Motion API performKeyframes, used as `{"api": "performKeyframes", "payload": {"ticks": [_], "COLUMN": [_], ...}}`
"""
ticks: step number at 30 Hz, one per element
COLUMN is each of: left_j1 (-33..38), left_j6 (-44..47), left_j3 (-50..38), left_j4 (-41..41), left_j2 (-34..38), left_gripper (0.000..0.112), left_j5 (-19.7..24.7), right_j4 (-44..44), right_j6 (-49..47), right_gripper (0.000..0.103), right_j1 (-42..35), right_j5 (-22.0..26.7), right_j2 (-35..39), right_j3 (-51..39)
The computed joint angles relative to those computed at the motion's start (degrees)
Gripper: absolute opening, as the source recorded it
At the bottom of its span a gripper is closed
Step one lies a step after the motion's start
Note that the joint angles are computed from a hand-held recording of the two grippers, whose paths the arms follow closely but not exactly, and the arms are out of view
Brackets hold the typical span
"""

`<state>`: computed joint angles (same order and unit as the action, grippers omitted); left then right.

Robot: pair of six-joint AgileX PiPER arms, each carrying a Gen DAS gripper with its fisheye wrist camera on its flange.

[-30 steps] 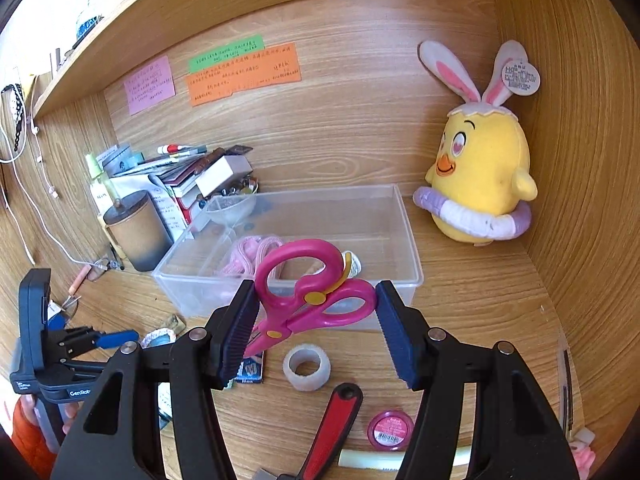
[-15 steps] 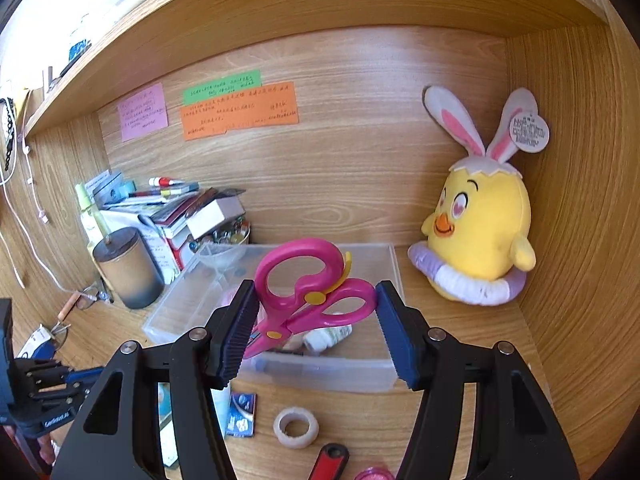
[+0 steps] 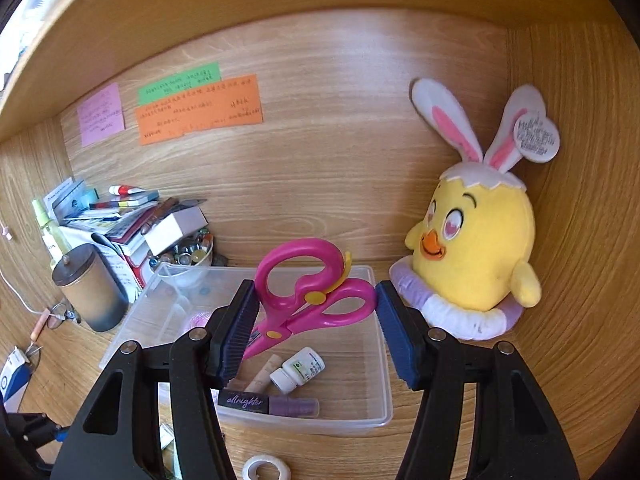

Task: Organize objects
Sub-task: 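Carry the scissors into the clear box with the right tool while the left tool grasps the braided cord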

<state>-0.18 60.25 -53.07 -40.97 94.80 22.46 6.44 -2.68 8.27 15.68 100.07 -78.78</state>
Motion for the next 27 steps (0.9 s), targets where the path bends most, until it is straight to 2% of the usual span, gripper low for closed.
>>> {"api": "performKeyframes", "payload": {"ticks": [1, 6, 14, 19, 27], "left_j1": [-0.1, 2.4, 3.6, 1.3, -2.7], "left_j6": [-1.3, -2.9, -1.8, -3.1, -10.3], "left_j3": [-0.2, -2.8, -8.0, -13.6, -24.8], "left_j4": [0.9, -0.3, -5.7, -6.5, -2.0], "left_j2": [0.2, 1.9, -0.3, 1.1, 7.2], "left_gripper": [0.011, 0.011, 0.011, 0.011, 0.011], "left_j5": [-0.4, 1.3, 3.6, 4.2, 8.2], "right_j4": [3.1, 7.7, 12.6, 8.1, -0.8], "right_j6": [-2.8, -7.6, -13.1, -10.6, -4.8], "right_gripper": [0.056, 0.056, 0.056, 0.056, 0.056], "right_j1": [-0.5, -1.3, -1.3, 0.4, 2.0], "right_j5": [1.5, 6.0, 12.5, 13.6, 13.3], "right_j2": [1.2, 5.2, 10.3, 12.4, 14.4], "right_j3": [-1.4, -5.6, -10.6, -12.4, -13.4]}}
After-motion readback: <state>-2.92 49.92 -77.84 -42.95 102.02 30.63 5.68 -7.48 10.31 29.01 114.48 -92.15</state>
